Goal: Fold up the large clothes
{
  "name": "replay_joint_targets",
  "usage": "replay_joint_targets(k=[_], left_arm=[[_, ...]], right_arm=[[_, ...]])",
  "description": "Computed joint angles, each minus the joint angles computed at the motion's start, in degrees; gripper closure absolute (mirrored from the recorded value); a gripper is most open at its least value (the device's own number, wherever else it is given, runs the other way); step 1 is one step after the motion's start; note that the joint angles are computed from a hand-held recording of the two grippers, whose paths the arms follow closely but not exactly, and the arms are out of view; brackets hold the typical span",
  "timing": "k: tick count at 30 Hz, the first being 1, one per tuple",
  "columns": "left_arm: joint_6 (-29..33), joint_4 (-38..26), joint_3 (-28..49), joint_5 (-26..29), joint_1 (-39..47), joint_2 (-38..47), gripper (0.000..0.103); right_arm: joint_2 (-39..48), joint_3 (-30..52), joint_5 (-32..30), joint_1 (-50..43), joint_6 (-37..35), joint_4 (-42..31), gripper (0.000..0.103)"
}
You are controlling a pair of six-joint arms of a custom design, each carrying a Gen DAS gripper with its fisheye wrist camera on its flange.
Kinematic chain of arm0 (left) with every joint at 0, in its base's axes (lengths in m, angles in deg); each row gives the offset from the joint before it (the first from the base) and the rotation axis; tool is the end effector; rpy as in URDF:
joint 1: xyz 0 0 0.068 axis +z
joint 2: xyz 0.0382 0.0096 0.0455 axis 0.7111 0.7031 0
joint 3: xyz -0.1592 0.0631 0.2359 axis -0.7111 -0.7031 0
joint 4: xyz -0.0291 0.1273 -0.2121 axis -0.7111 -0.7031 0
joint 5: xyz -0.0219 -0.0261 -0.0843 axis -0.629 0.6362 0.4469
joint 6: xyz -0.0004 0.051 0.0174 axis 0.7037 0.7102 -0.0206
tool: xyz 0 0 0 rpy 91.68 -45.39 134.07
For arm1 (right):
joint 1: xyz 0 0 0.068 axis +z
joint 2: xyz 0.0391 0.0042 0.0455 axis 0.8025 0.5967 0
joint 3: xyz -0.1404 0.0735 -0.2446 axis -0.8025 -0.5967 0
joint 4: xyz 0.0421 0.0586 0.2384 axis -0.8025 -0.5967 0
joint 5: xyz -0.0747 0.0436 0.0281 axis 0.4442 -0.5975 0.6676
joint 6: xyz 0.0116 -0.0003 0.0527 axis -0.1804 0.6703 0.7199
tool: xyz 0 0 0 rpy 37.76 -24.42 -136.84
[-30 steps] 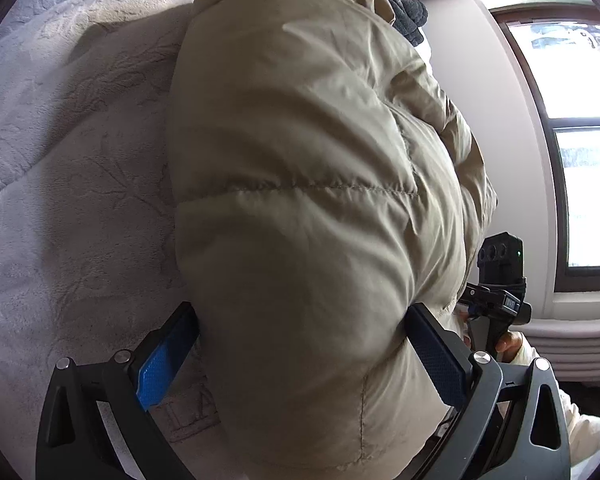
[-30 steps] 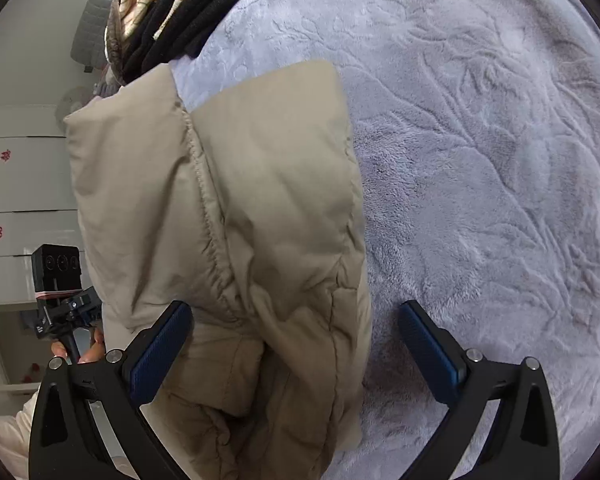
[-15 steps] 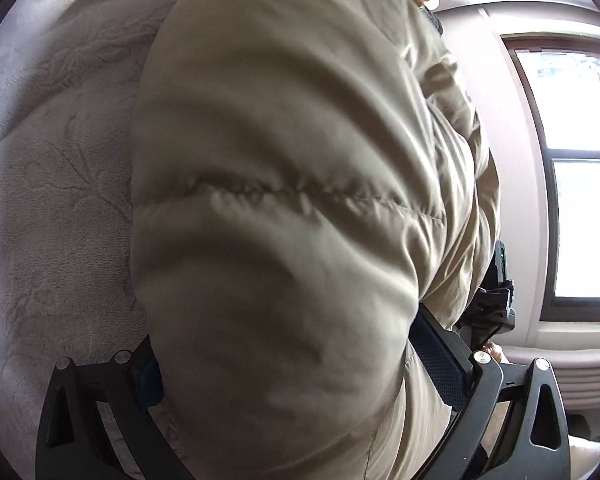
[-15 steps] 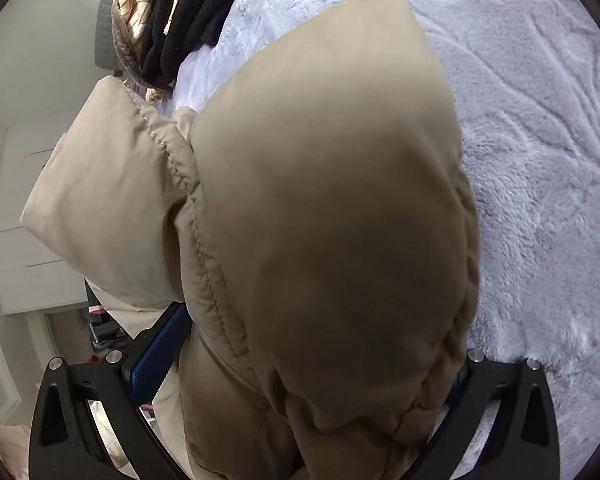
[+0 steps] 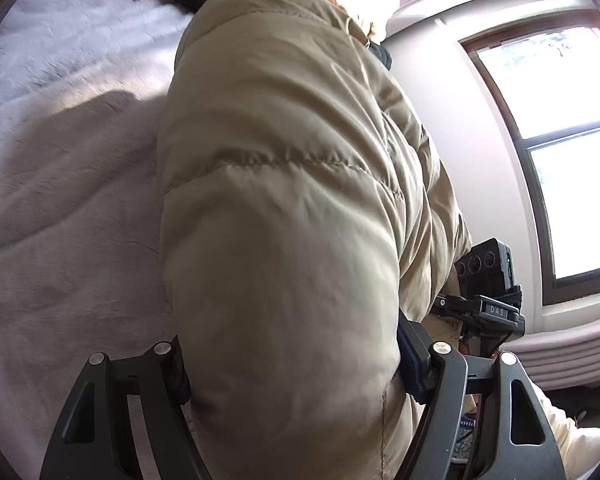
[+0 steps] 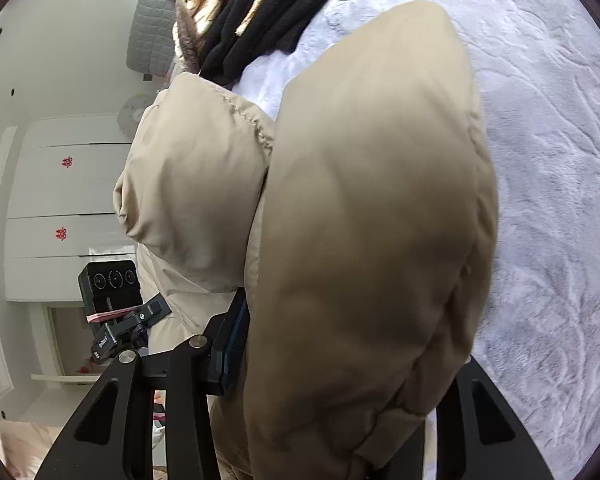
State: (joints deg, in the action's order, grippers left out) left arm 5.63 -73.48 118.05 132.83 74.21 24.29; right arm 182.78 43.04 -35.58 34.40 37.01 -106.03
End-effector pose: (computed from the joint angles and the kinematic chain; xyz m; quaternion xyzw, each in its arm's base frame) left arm 0.1715 0.0663 0.1972 -0.0560 0.9238 -0.3580 0.1233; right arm 0.2983 -0.0736 0.0947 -0.0154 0.8896 0.4563 0.0113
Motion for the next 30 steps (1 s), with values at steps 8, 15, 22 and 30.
replay_joint_targets(k=[8, 15, 22, 30], left_arm=[[24.2, -15.5, 13.7, -4.8, 21.8, 12.8, 0.027], [33.6, -17.3, 19.4, -11.1, 33.4, 22.3, 0.027], [32.1, -10.1, 18.1, -15.9, 38.7, 27.9, 0.02], [36.1, -9.3, 21.5, -14.1, 42.4, 17.6, 0.021]], right_arm=[[-10.9, -16.6, -4.9, 18.6, 24.9, 27.1, 0.055], [-8.9, -27.3, -2.8, 36.4, 53.2, 61.2, 0.055], [-9.5, -30.6, 5.8, 42.1, 61.9, 66.8, 0.043], [-41.3, -37.1, 26.5, 41.3, 54.3, 47.7, 0.041]])
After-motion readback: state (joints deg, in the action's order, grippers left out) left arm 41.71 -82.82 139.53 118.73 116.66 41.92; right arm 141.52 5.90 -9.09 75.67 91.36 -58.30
